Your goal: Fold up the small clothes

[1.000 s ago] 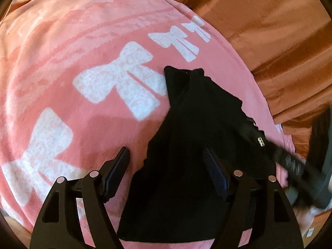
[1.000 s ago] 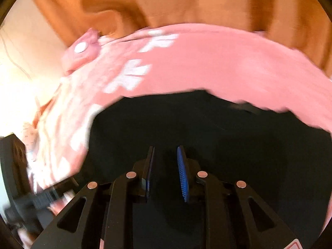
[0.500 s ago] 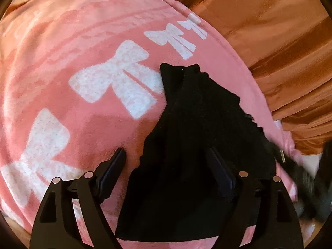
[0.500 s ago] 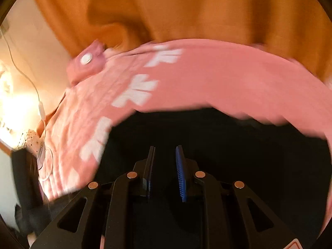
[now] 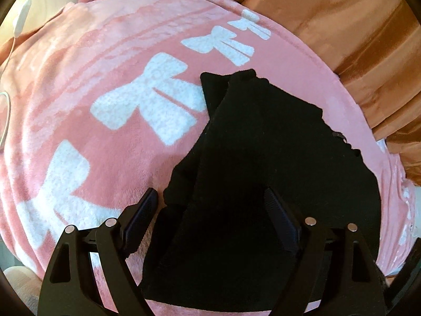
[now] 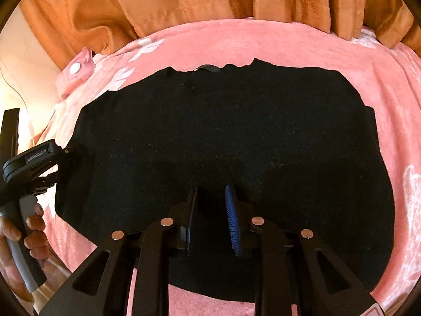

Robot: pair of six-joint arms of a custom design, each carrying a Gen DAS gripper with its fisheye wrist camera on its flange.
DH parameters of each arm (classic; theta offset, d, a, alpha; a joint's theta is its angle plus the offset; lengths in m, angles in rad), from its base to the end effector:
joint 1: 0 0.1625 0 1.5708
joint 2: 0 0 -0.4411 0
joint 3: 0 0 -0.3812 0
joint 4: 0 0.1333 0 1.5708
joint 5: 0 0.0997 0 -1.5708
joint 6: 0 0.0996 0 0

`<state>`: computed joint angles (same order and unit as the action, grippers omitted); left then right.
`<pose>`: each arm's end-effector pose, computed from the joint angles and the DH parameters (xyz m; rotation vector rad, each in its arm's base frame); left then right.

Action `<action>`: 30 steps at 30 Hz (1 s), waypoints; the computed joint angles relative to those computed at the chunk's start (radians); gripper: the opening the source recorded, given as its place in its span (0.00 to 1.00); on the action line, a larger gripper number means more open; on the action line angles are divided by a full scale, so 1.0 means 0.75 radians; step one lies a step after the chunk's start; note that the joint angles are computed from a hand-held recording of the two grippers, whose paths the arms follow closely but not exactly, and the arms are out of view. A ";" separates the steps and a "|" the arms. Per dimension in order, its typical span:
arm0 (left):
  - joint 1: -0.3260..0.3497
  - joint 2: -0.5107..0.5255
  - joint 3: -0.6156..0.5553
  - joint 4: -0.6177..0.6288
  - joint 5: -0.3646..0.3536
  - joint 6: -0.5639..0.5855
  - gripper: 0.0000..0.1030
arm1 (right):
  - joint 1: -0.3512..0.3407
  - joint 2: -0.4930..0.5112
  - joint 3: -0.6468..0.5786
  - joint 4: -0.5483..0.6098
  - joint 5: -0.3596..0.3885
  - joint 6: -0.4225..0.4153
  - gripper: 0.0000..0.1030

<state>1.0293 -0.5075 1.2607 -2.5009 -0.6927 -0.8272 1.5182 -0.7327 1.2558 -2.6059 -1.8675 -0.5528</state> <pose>-0.2185 -0.7706 0.0711 -0.4444 2.3815 -0.8849 0.0624 -0.7961 0.2329 0.5573 -2.6017 0.5458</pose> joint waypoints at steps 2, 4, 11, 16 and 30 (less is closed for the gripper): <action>-0.002 0.008 -0.018 0.036 0.013 -0.019 0.78 | 0.009 0.000 -0.017 0.017 0.039 0.019 0.23; -0.002 0.011 -0.027 0.056 0.019 -0.037 0.78 | 0.027 0.017 -0.051 0.026 0.067 0.021 0.23; -0.002 0.000 -0.014 0.057 0.015 -0.058 0.72 | 0.052 0.140 -0.126 -0.010 -0.021 -0.144 0.23; 0.008 -0.031 0.036 -0.036 -0.039 -0.067 0.67 | 0.053 0.081 -0.101 0.046 0.034 -0.052 0.22; -0.062 -0.069 0.118 -0.410 -0.138 0.125 0.09 | 0.036 0.121 -0.172 0.137 0.028 -0.038 0.21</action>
<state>0.9828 -0.5595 1.3493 -2.8087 -0.7962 -0.7335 1.5454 -0.6421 1.1272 -2.5035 -1.8465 -0.5813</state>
